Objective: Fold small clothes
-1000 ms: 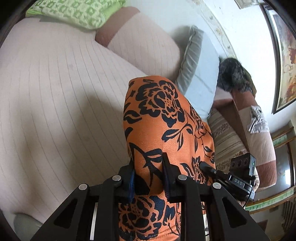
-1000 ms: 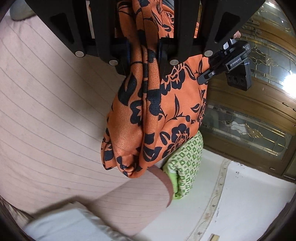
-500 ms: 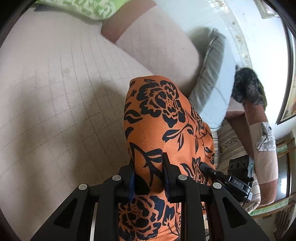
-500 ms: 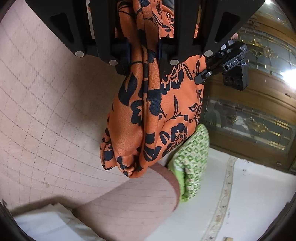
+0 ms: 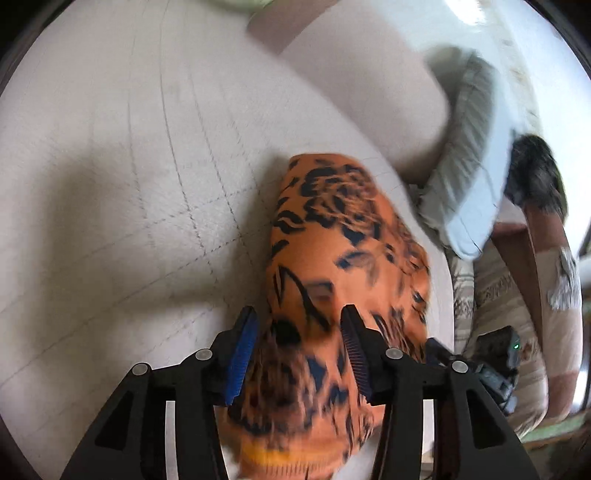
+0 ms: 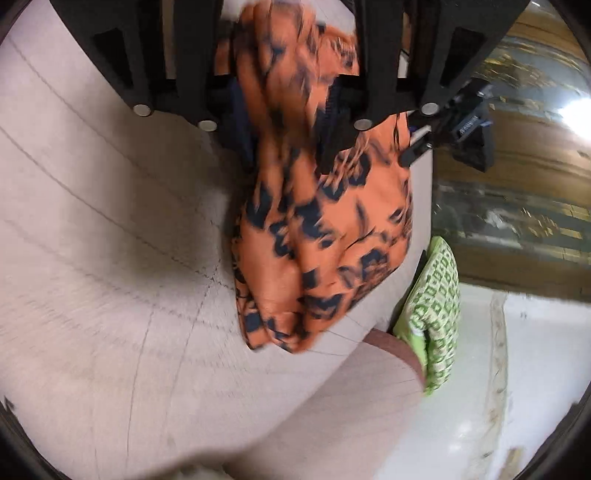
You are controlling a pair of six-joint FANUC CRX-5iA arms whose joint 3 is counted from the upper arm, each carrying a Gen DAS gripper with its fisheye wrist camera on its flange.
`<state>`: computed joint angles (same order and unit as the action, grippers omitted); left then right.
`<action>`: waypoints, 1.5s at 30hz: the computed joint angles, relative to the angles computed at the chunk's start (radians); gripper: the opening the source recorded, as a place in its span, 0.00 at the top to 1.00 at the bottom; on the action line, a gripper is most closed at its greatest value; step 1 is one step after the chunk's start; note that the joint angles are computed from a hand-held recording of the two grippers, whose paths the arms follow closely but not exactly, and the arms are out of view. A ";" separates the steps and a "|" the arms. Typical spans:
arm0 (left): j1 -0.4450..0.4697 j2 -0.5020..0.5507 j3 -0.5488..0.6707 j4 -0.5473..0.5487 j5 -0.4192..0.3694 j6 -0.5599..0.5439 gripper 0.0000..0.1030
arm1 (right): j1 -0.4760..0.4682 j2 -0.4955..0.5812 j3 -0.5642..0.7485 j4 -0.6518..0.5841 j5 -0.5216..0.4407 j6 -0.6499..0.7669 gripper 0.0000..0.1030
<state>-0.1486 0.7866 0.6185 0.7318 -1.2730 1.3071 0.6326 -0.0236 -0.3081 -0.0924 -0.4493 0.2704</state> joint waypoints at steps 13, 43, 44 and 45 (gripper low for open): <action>0.013 -0.239 -0.320 -0.123 0.031 -0.038 0.82 | 0.145 -0.088 -0.116 0.193 -0.098 -0.253 0.86; 0.030 -0.277 -0.312 -0.168 0.057 -0.037 0.41 | 0.190 -0.116 -0.169 0.301 -0.083 -0.410 0.38; 0.024 -0.254 -0.285 -0.186 0.040 -0.027 0.41 | 0.179 -0.102 -0.159 0.272 -0.087 -0.382 0.38; 0.018 -0.241 -0.276 -0.190 0.033 -0.021 0.42 | 0.175 -0.092 -0.157 0.269 -0.092 -0.378 0.39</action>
<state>-0.1301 0.5461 0.3426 0.5415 -1.2400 1.2861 0.8075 -0.1156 -0.4654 0.1767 -0.5415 -0.1074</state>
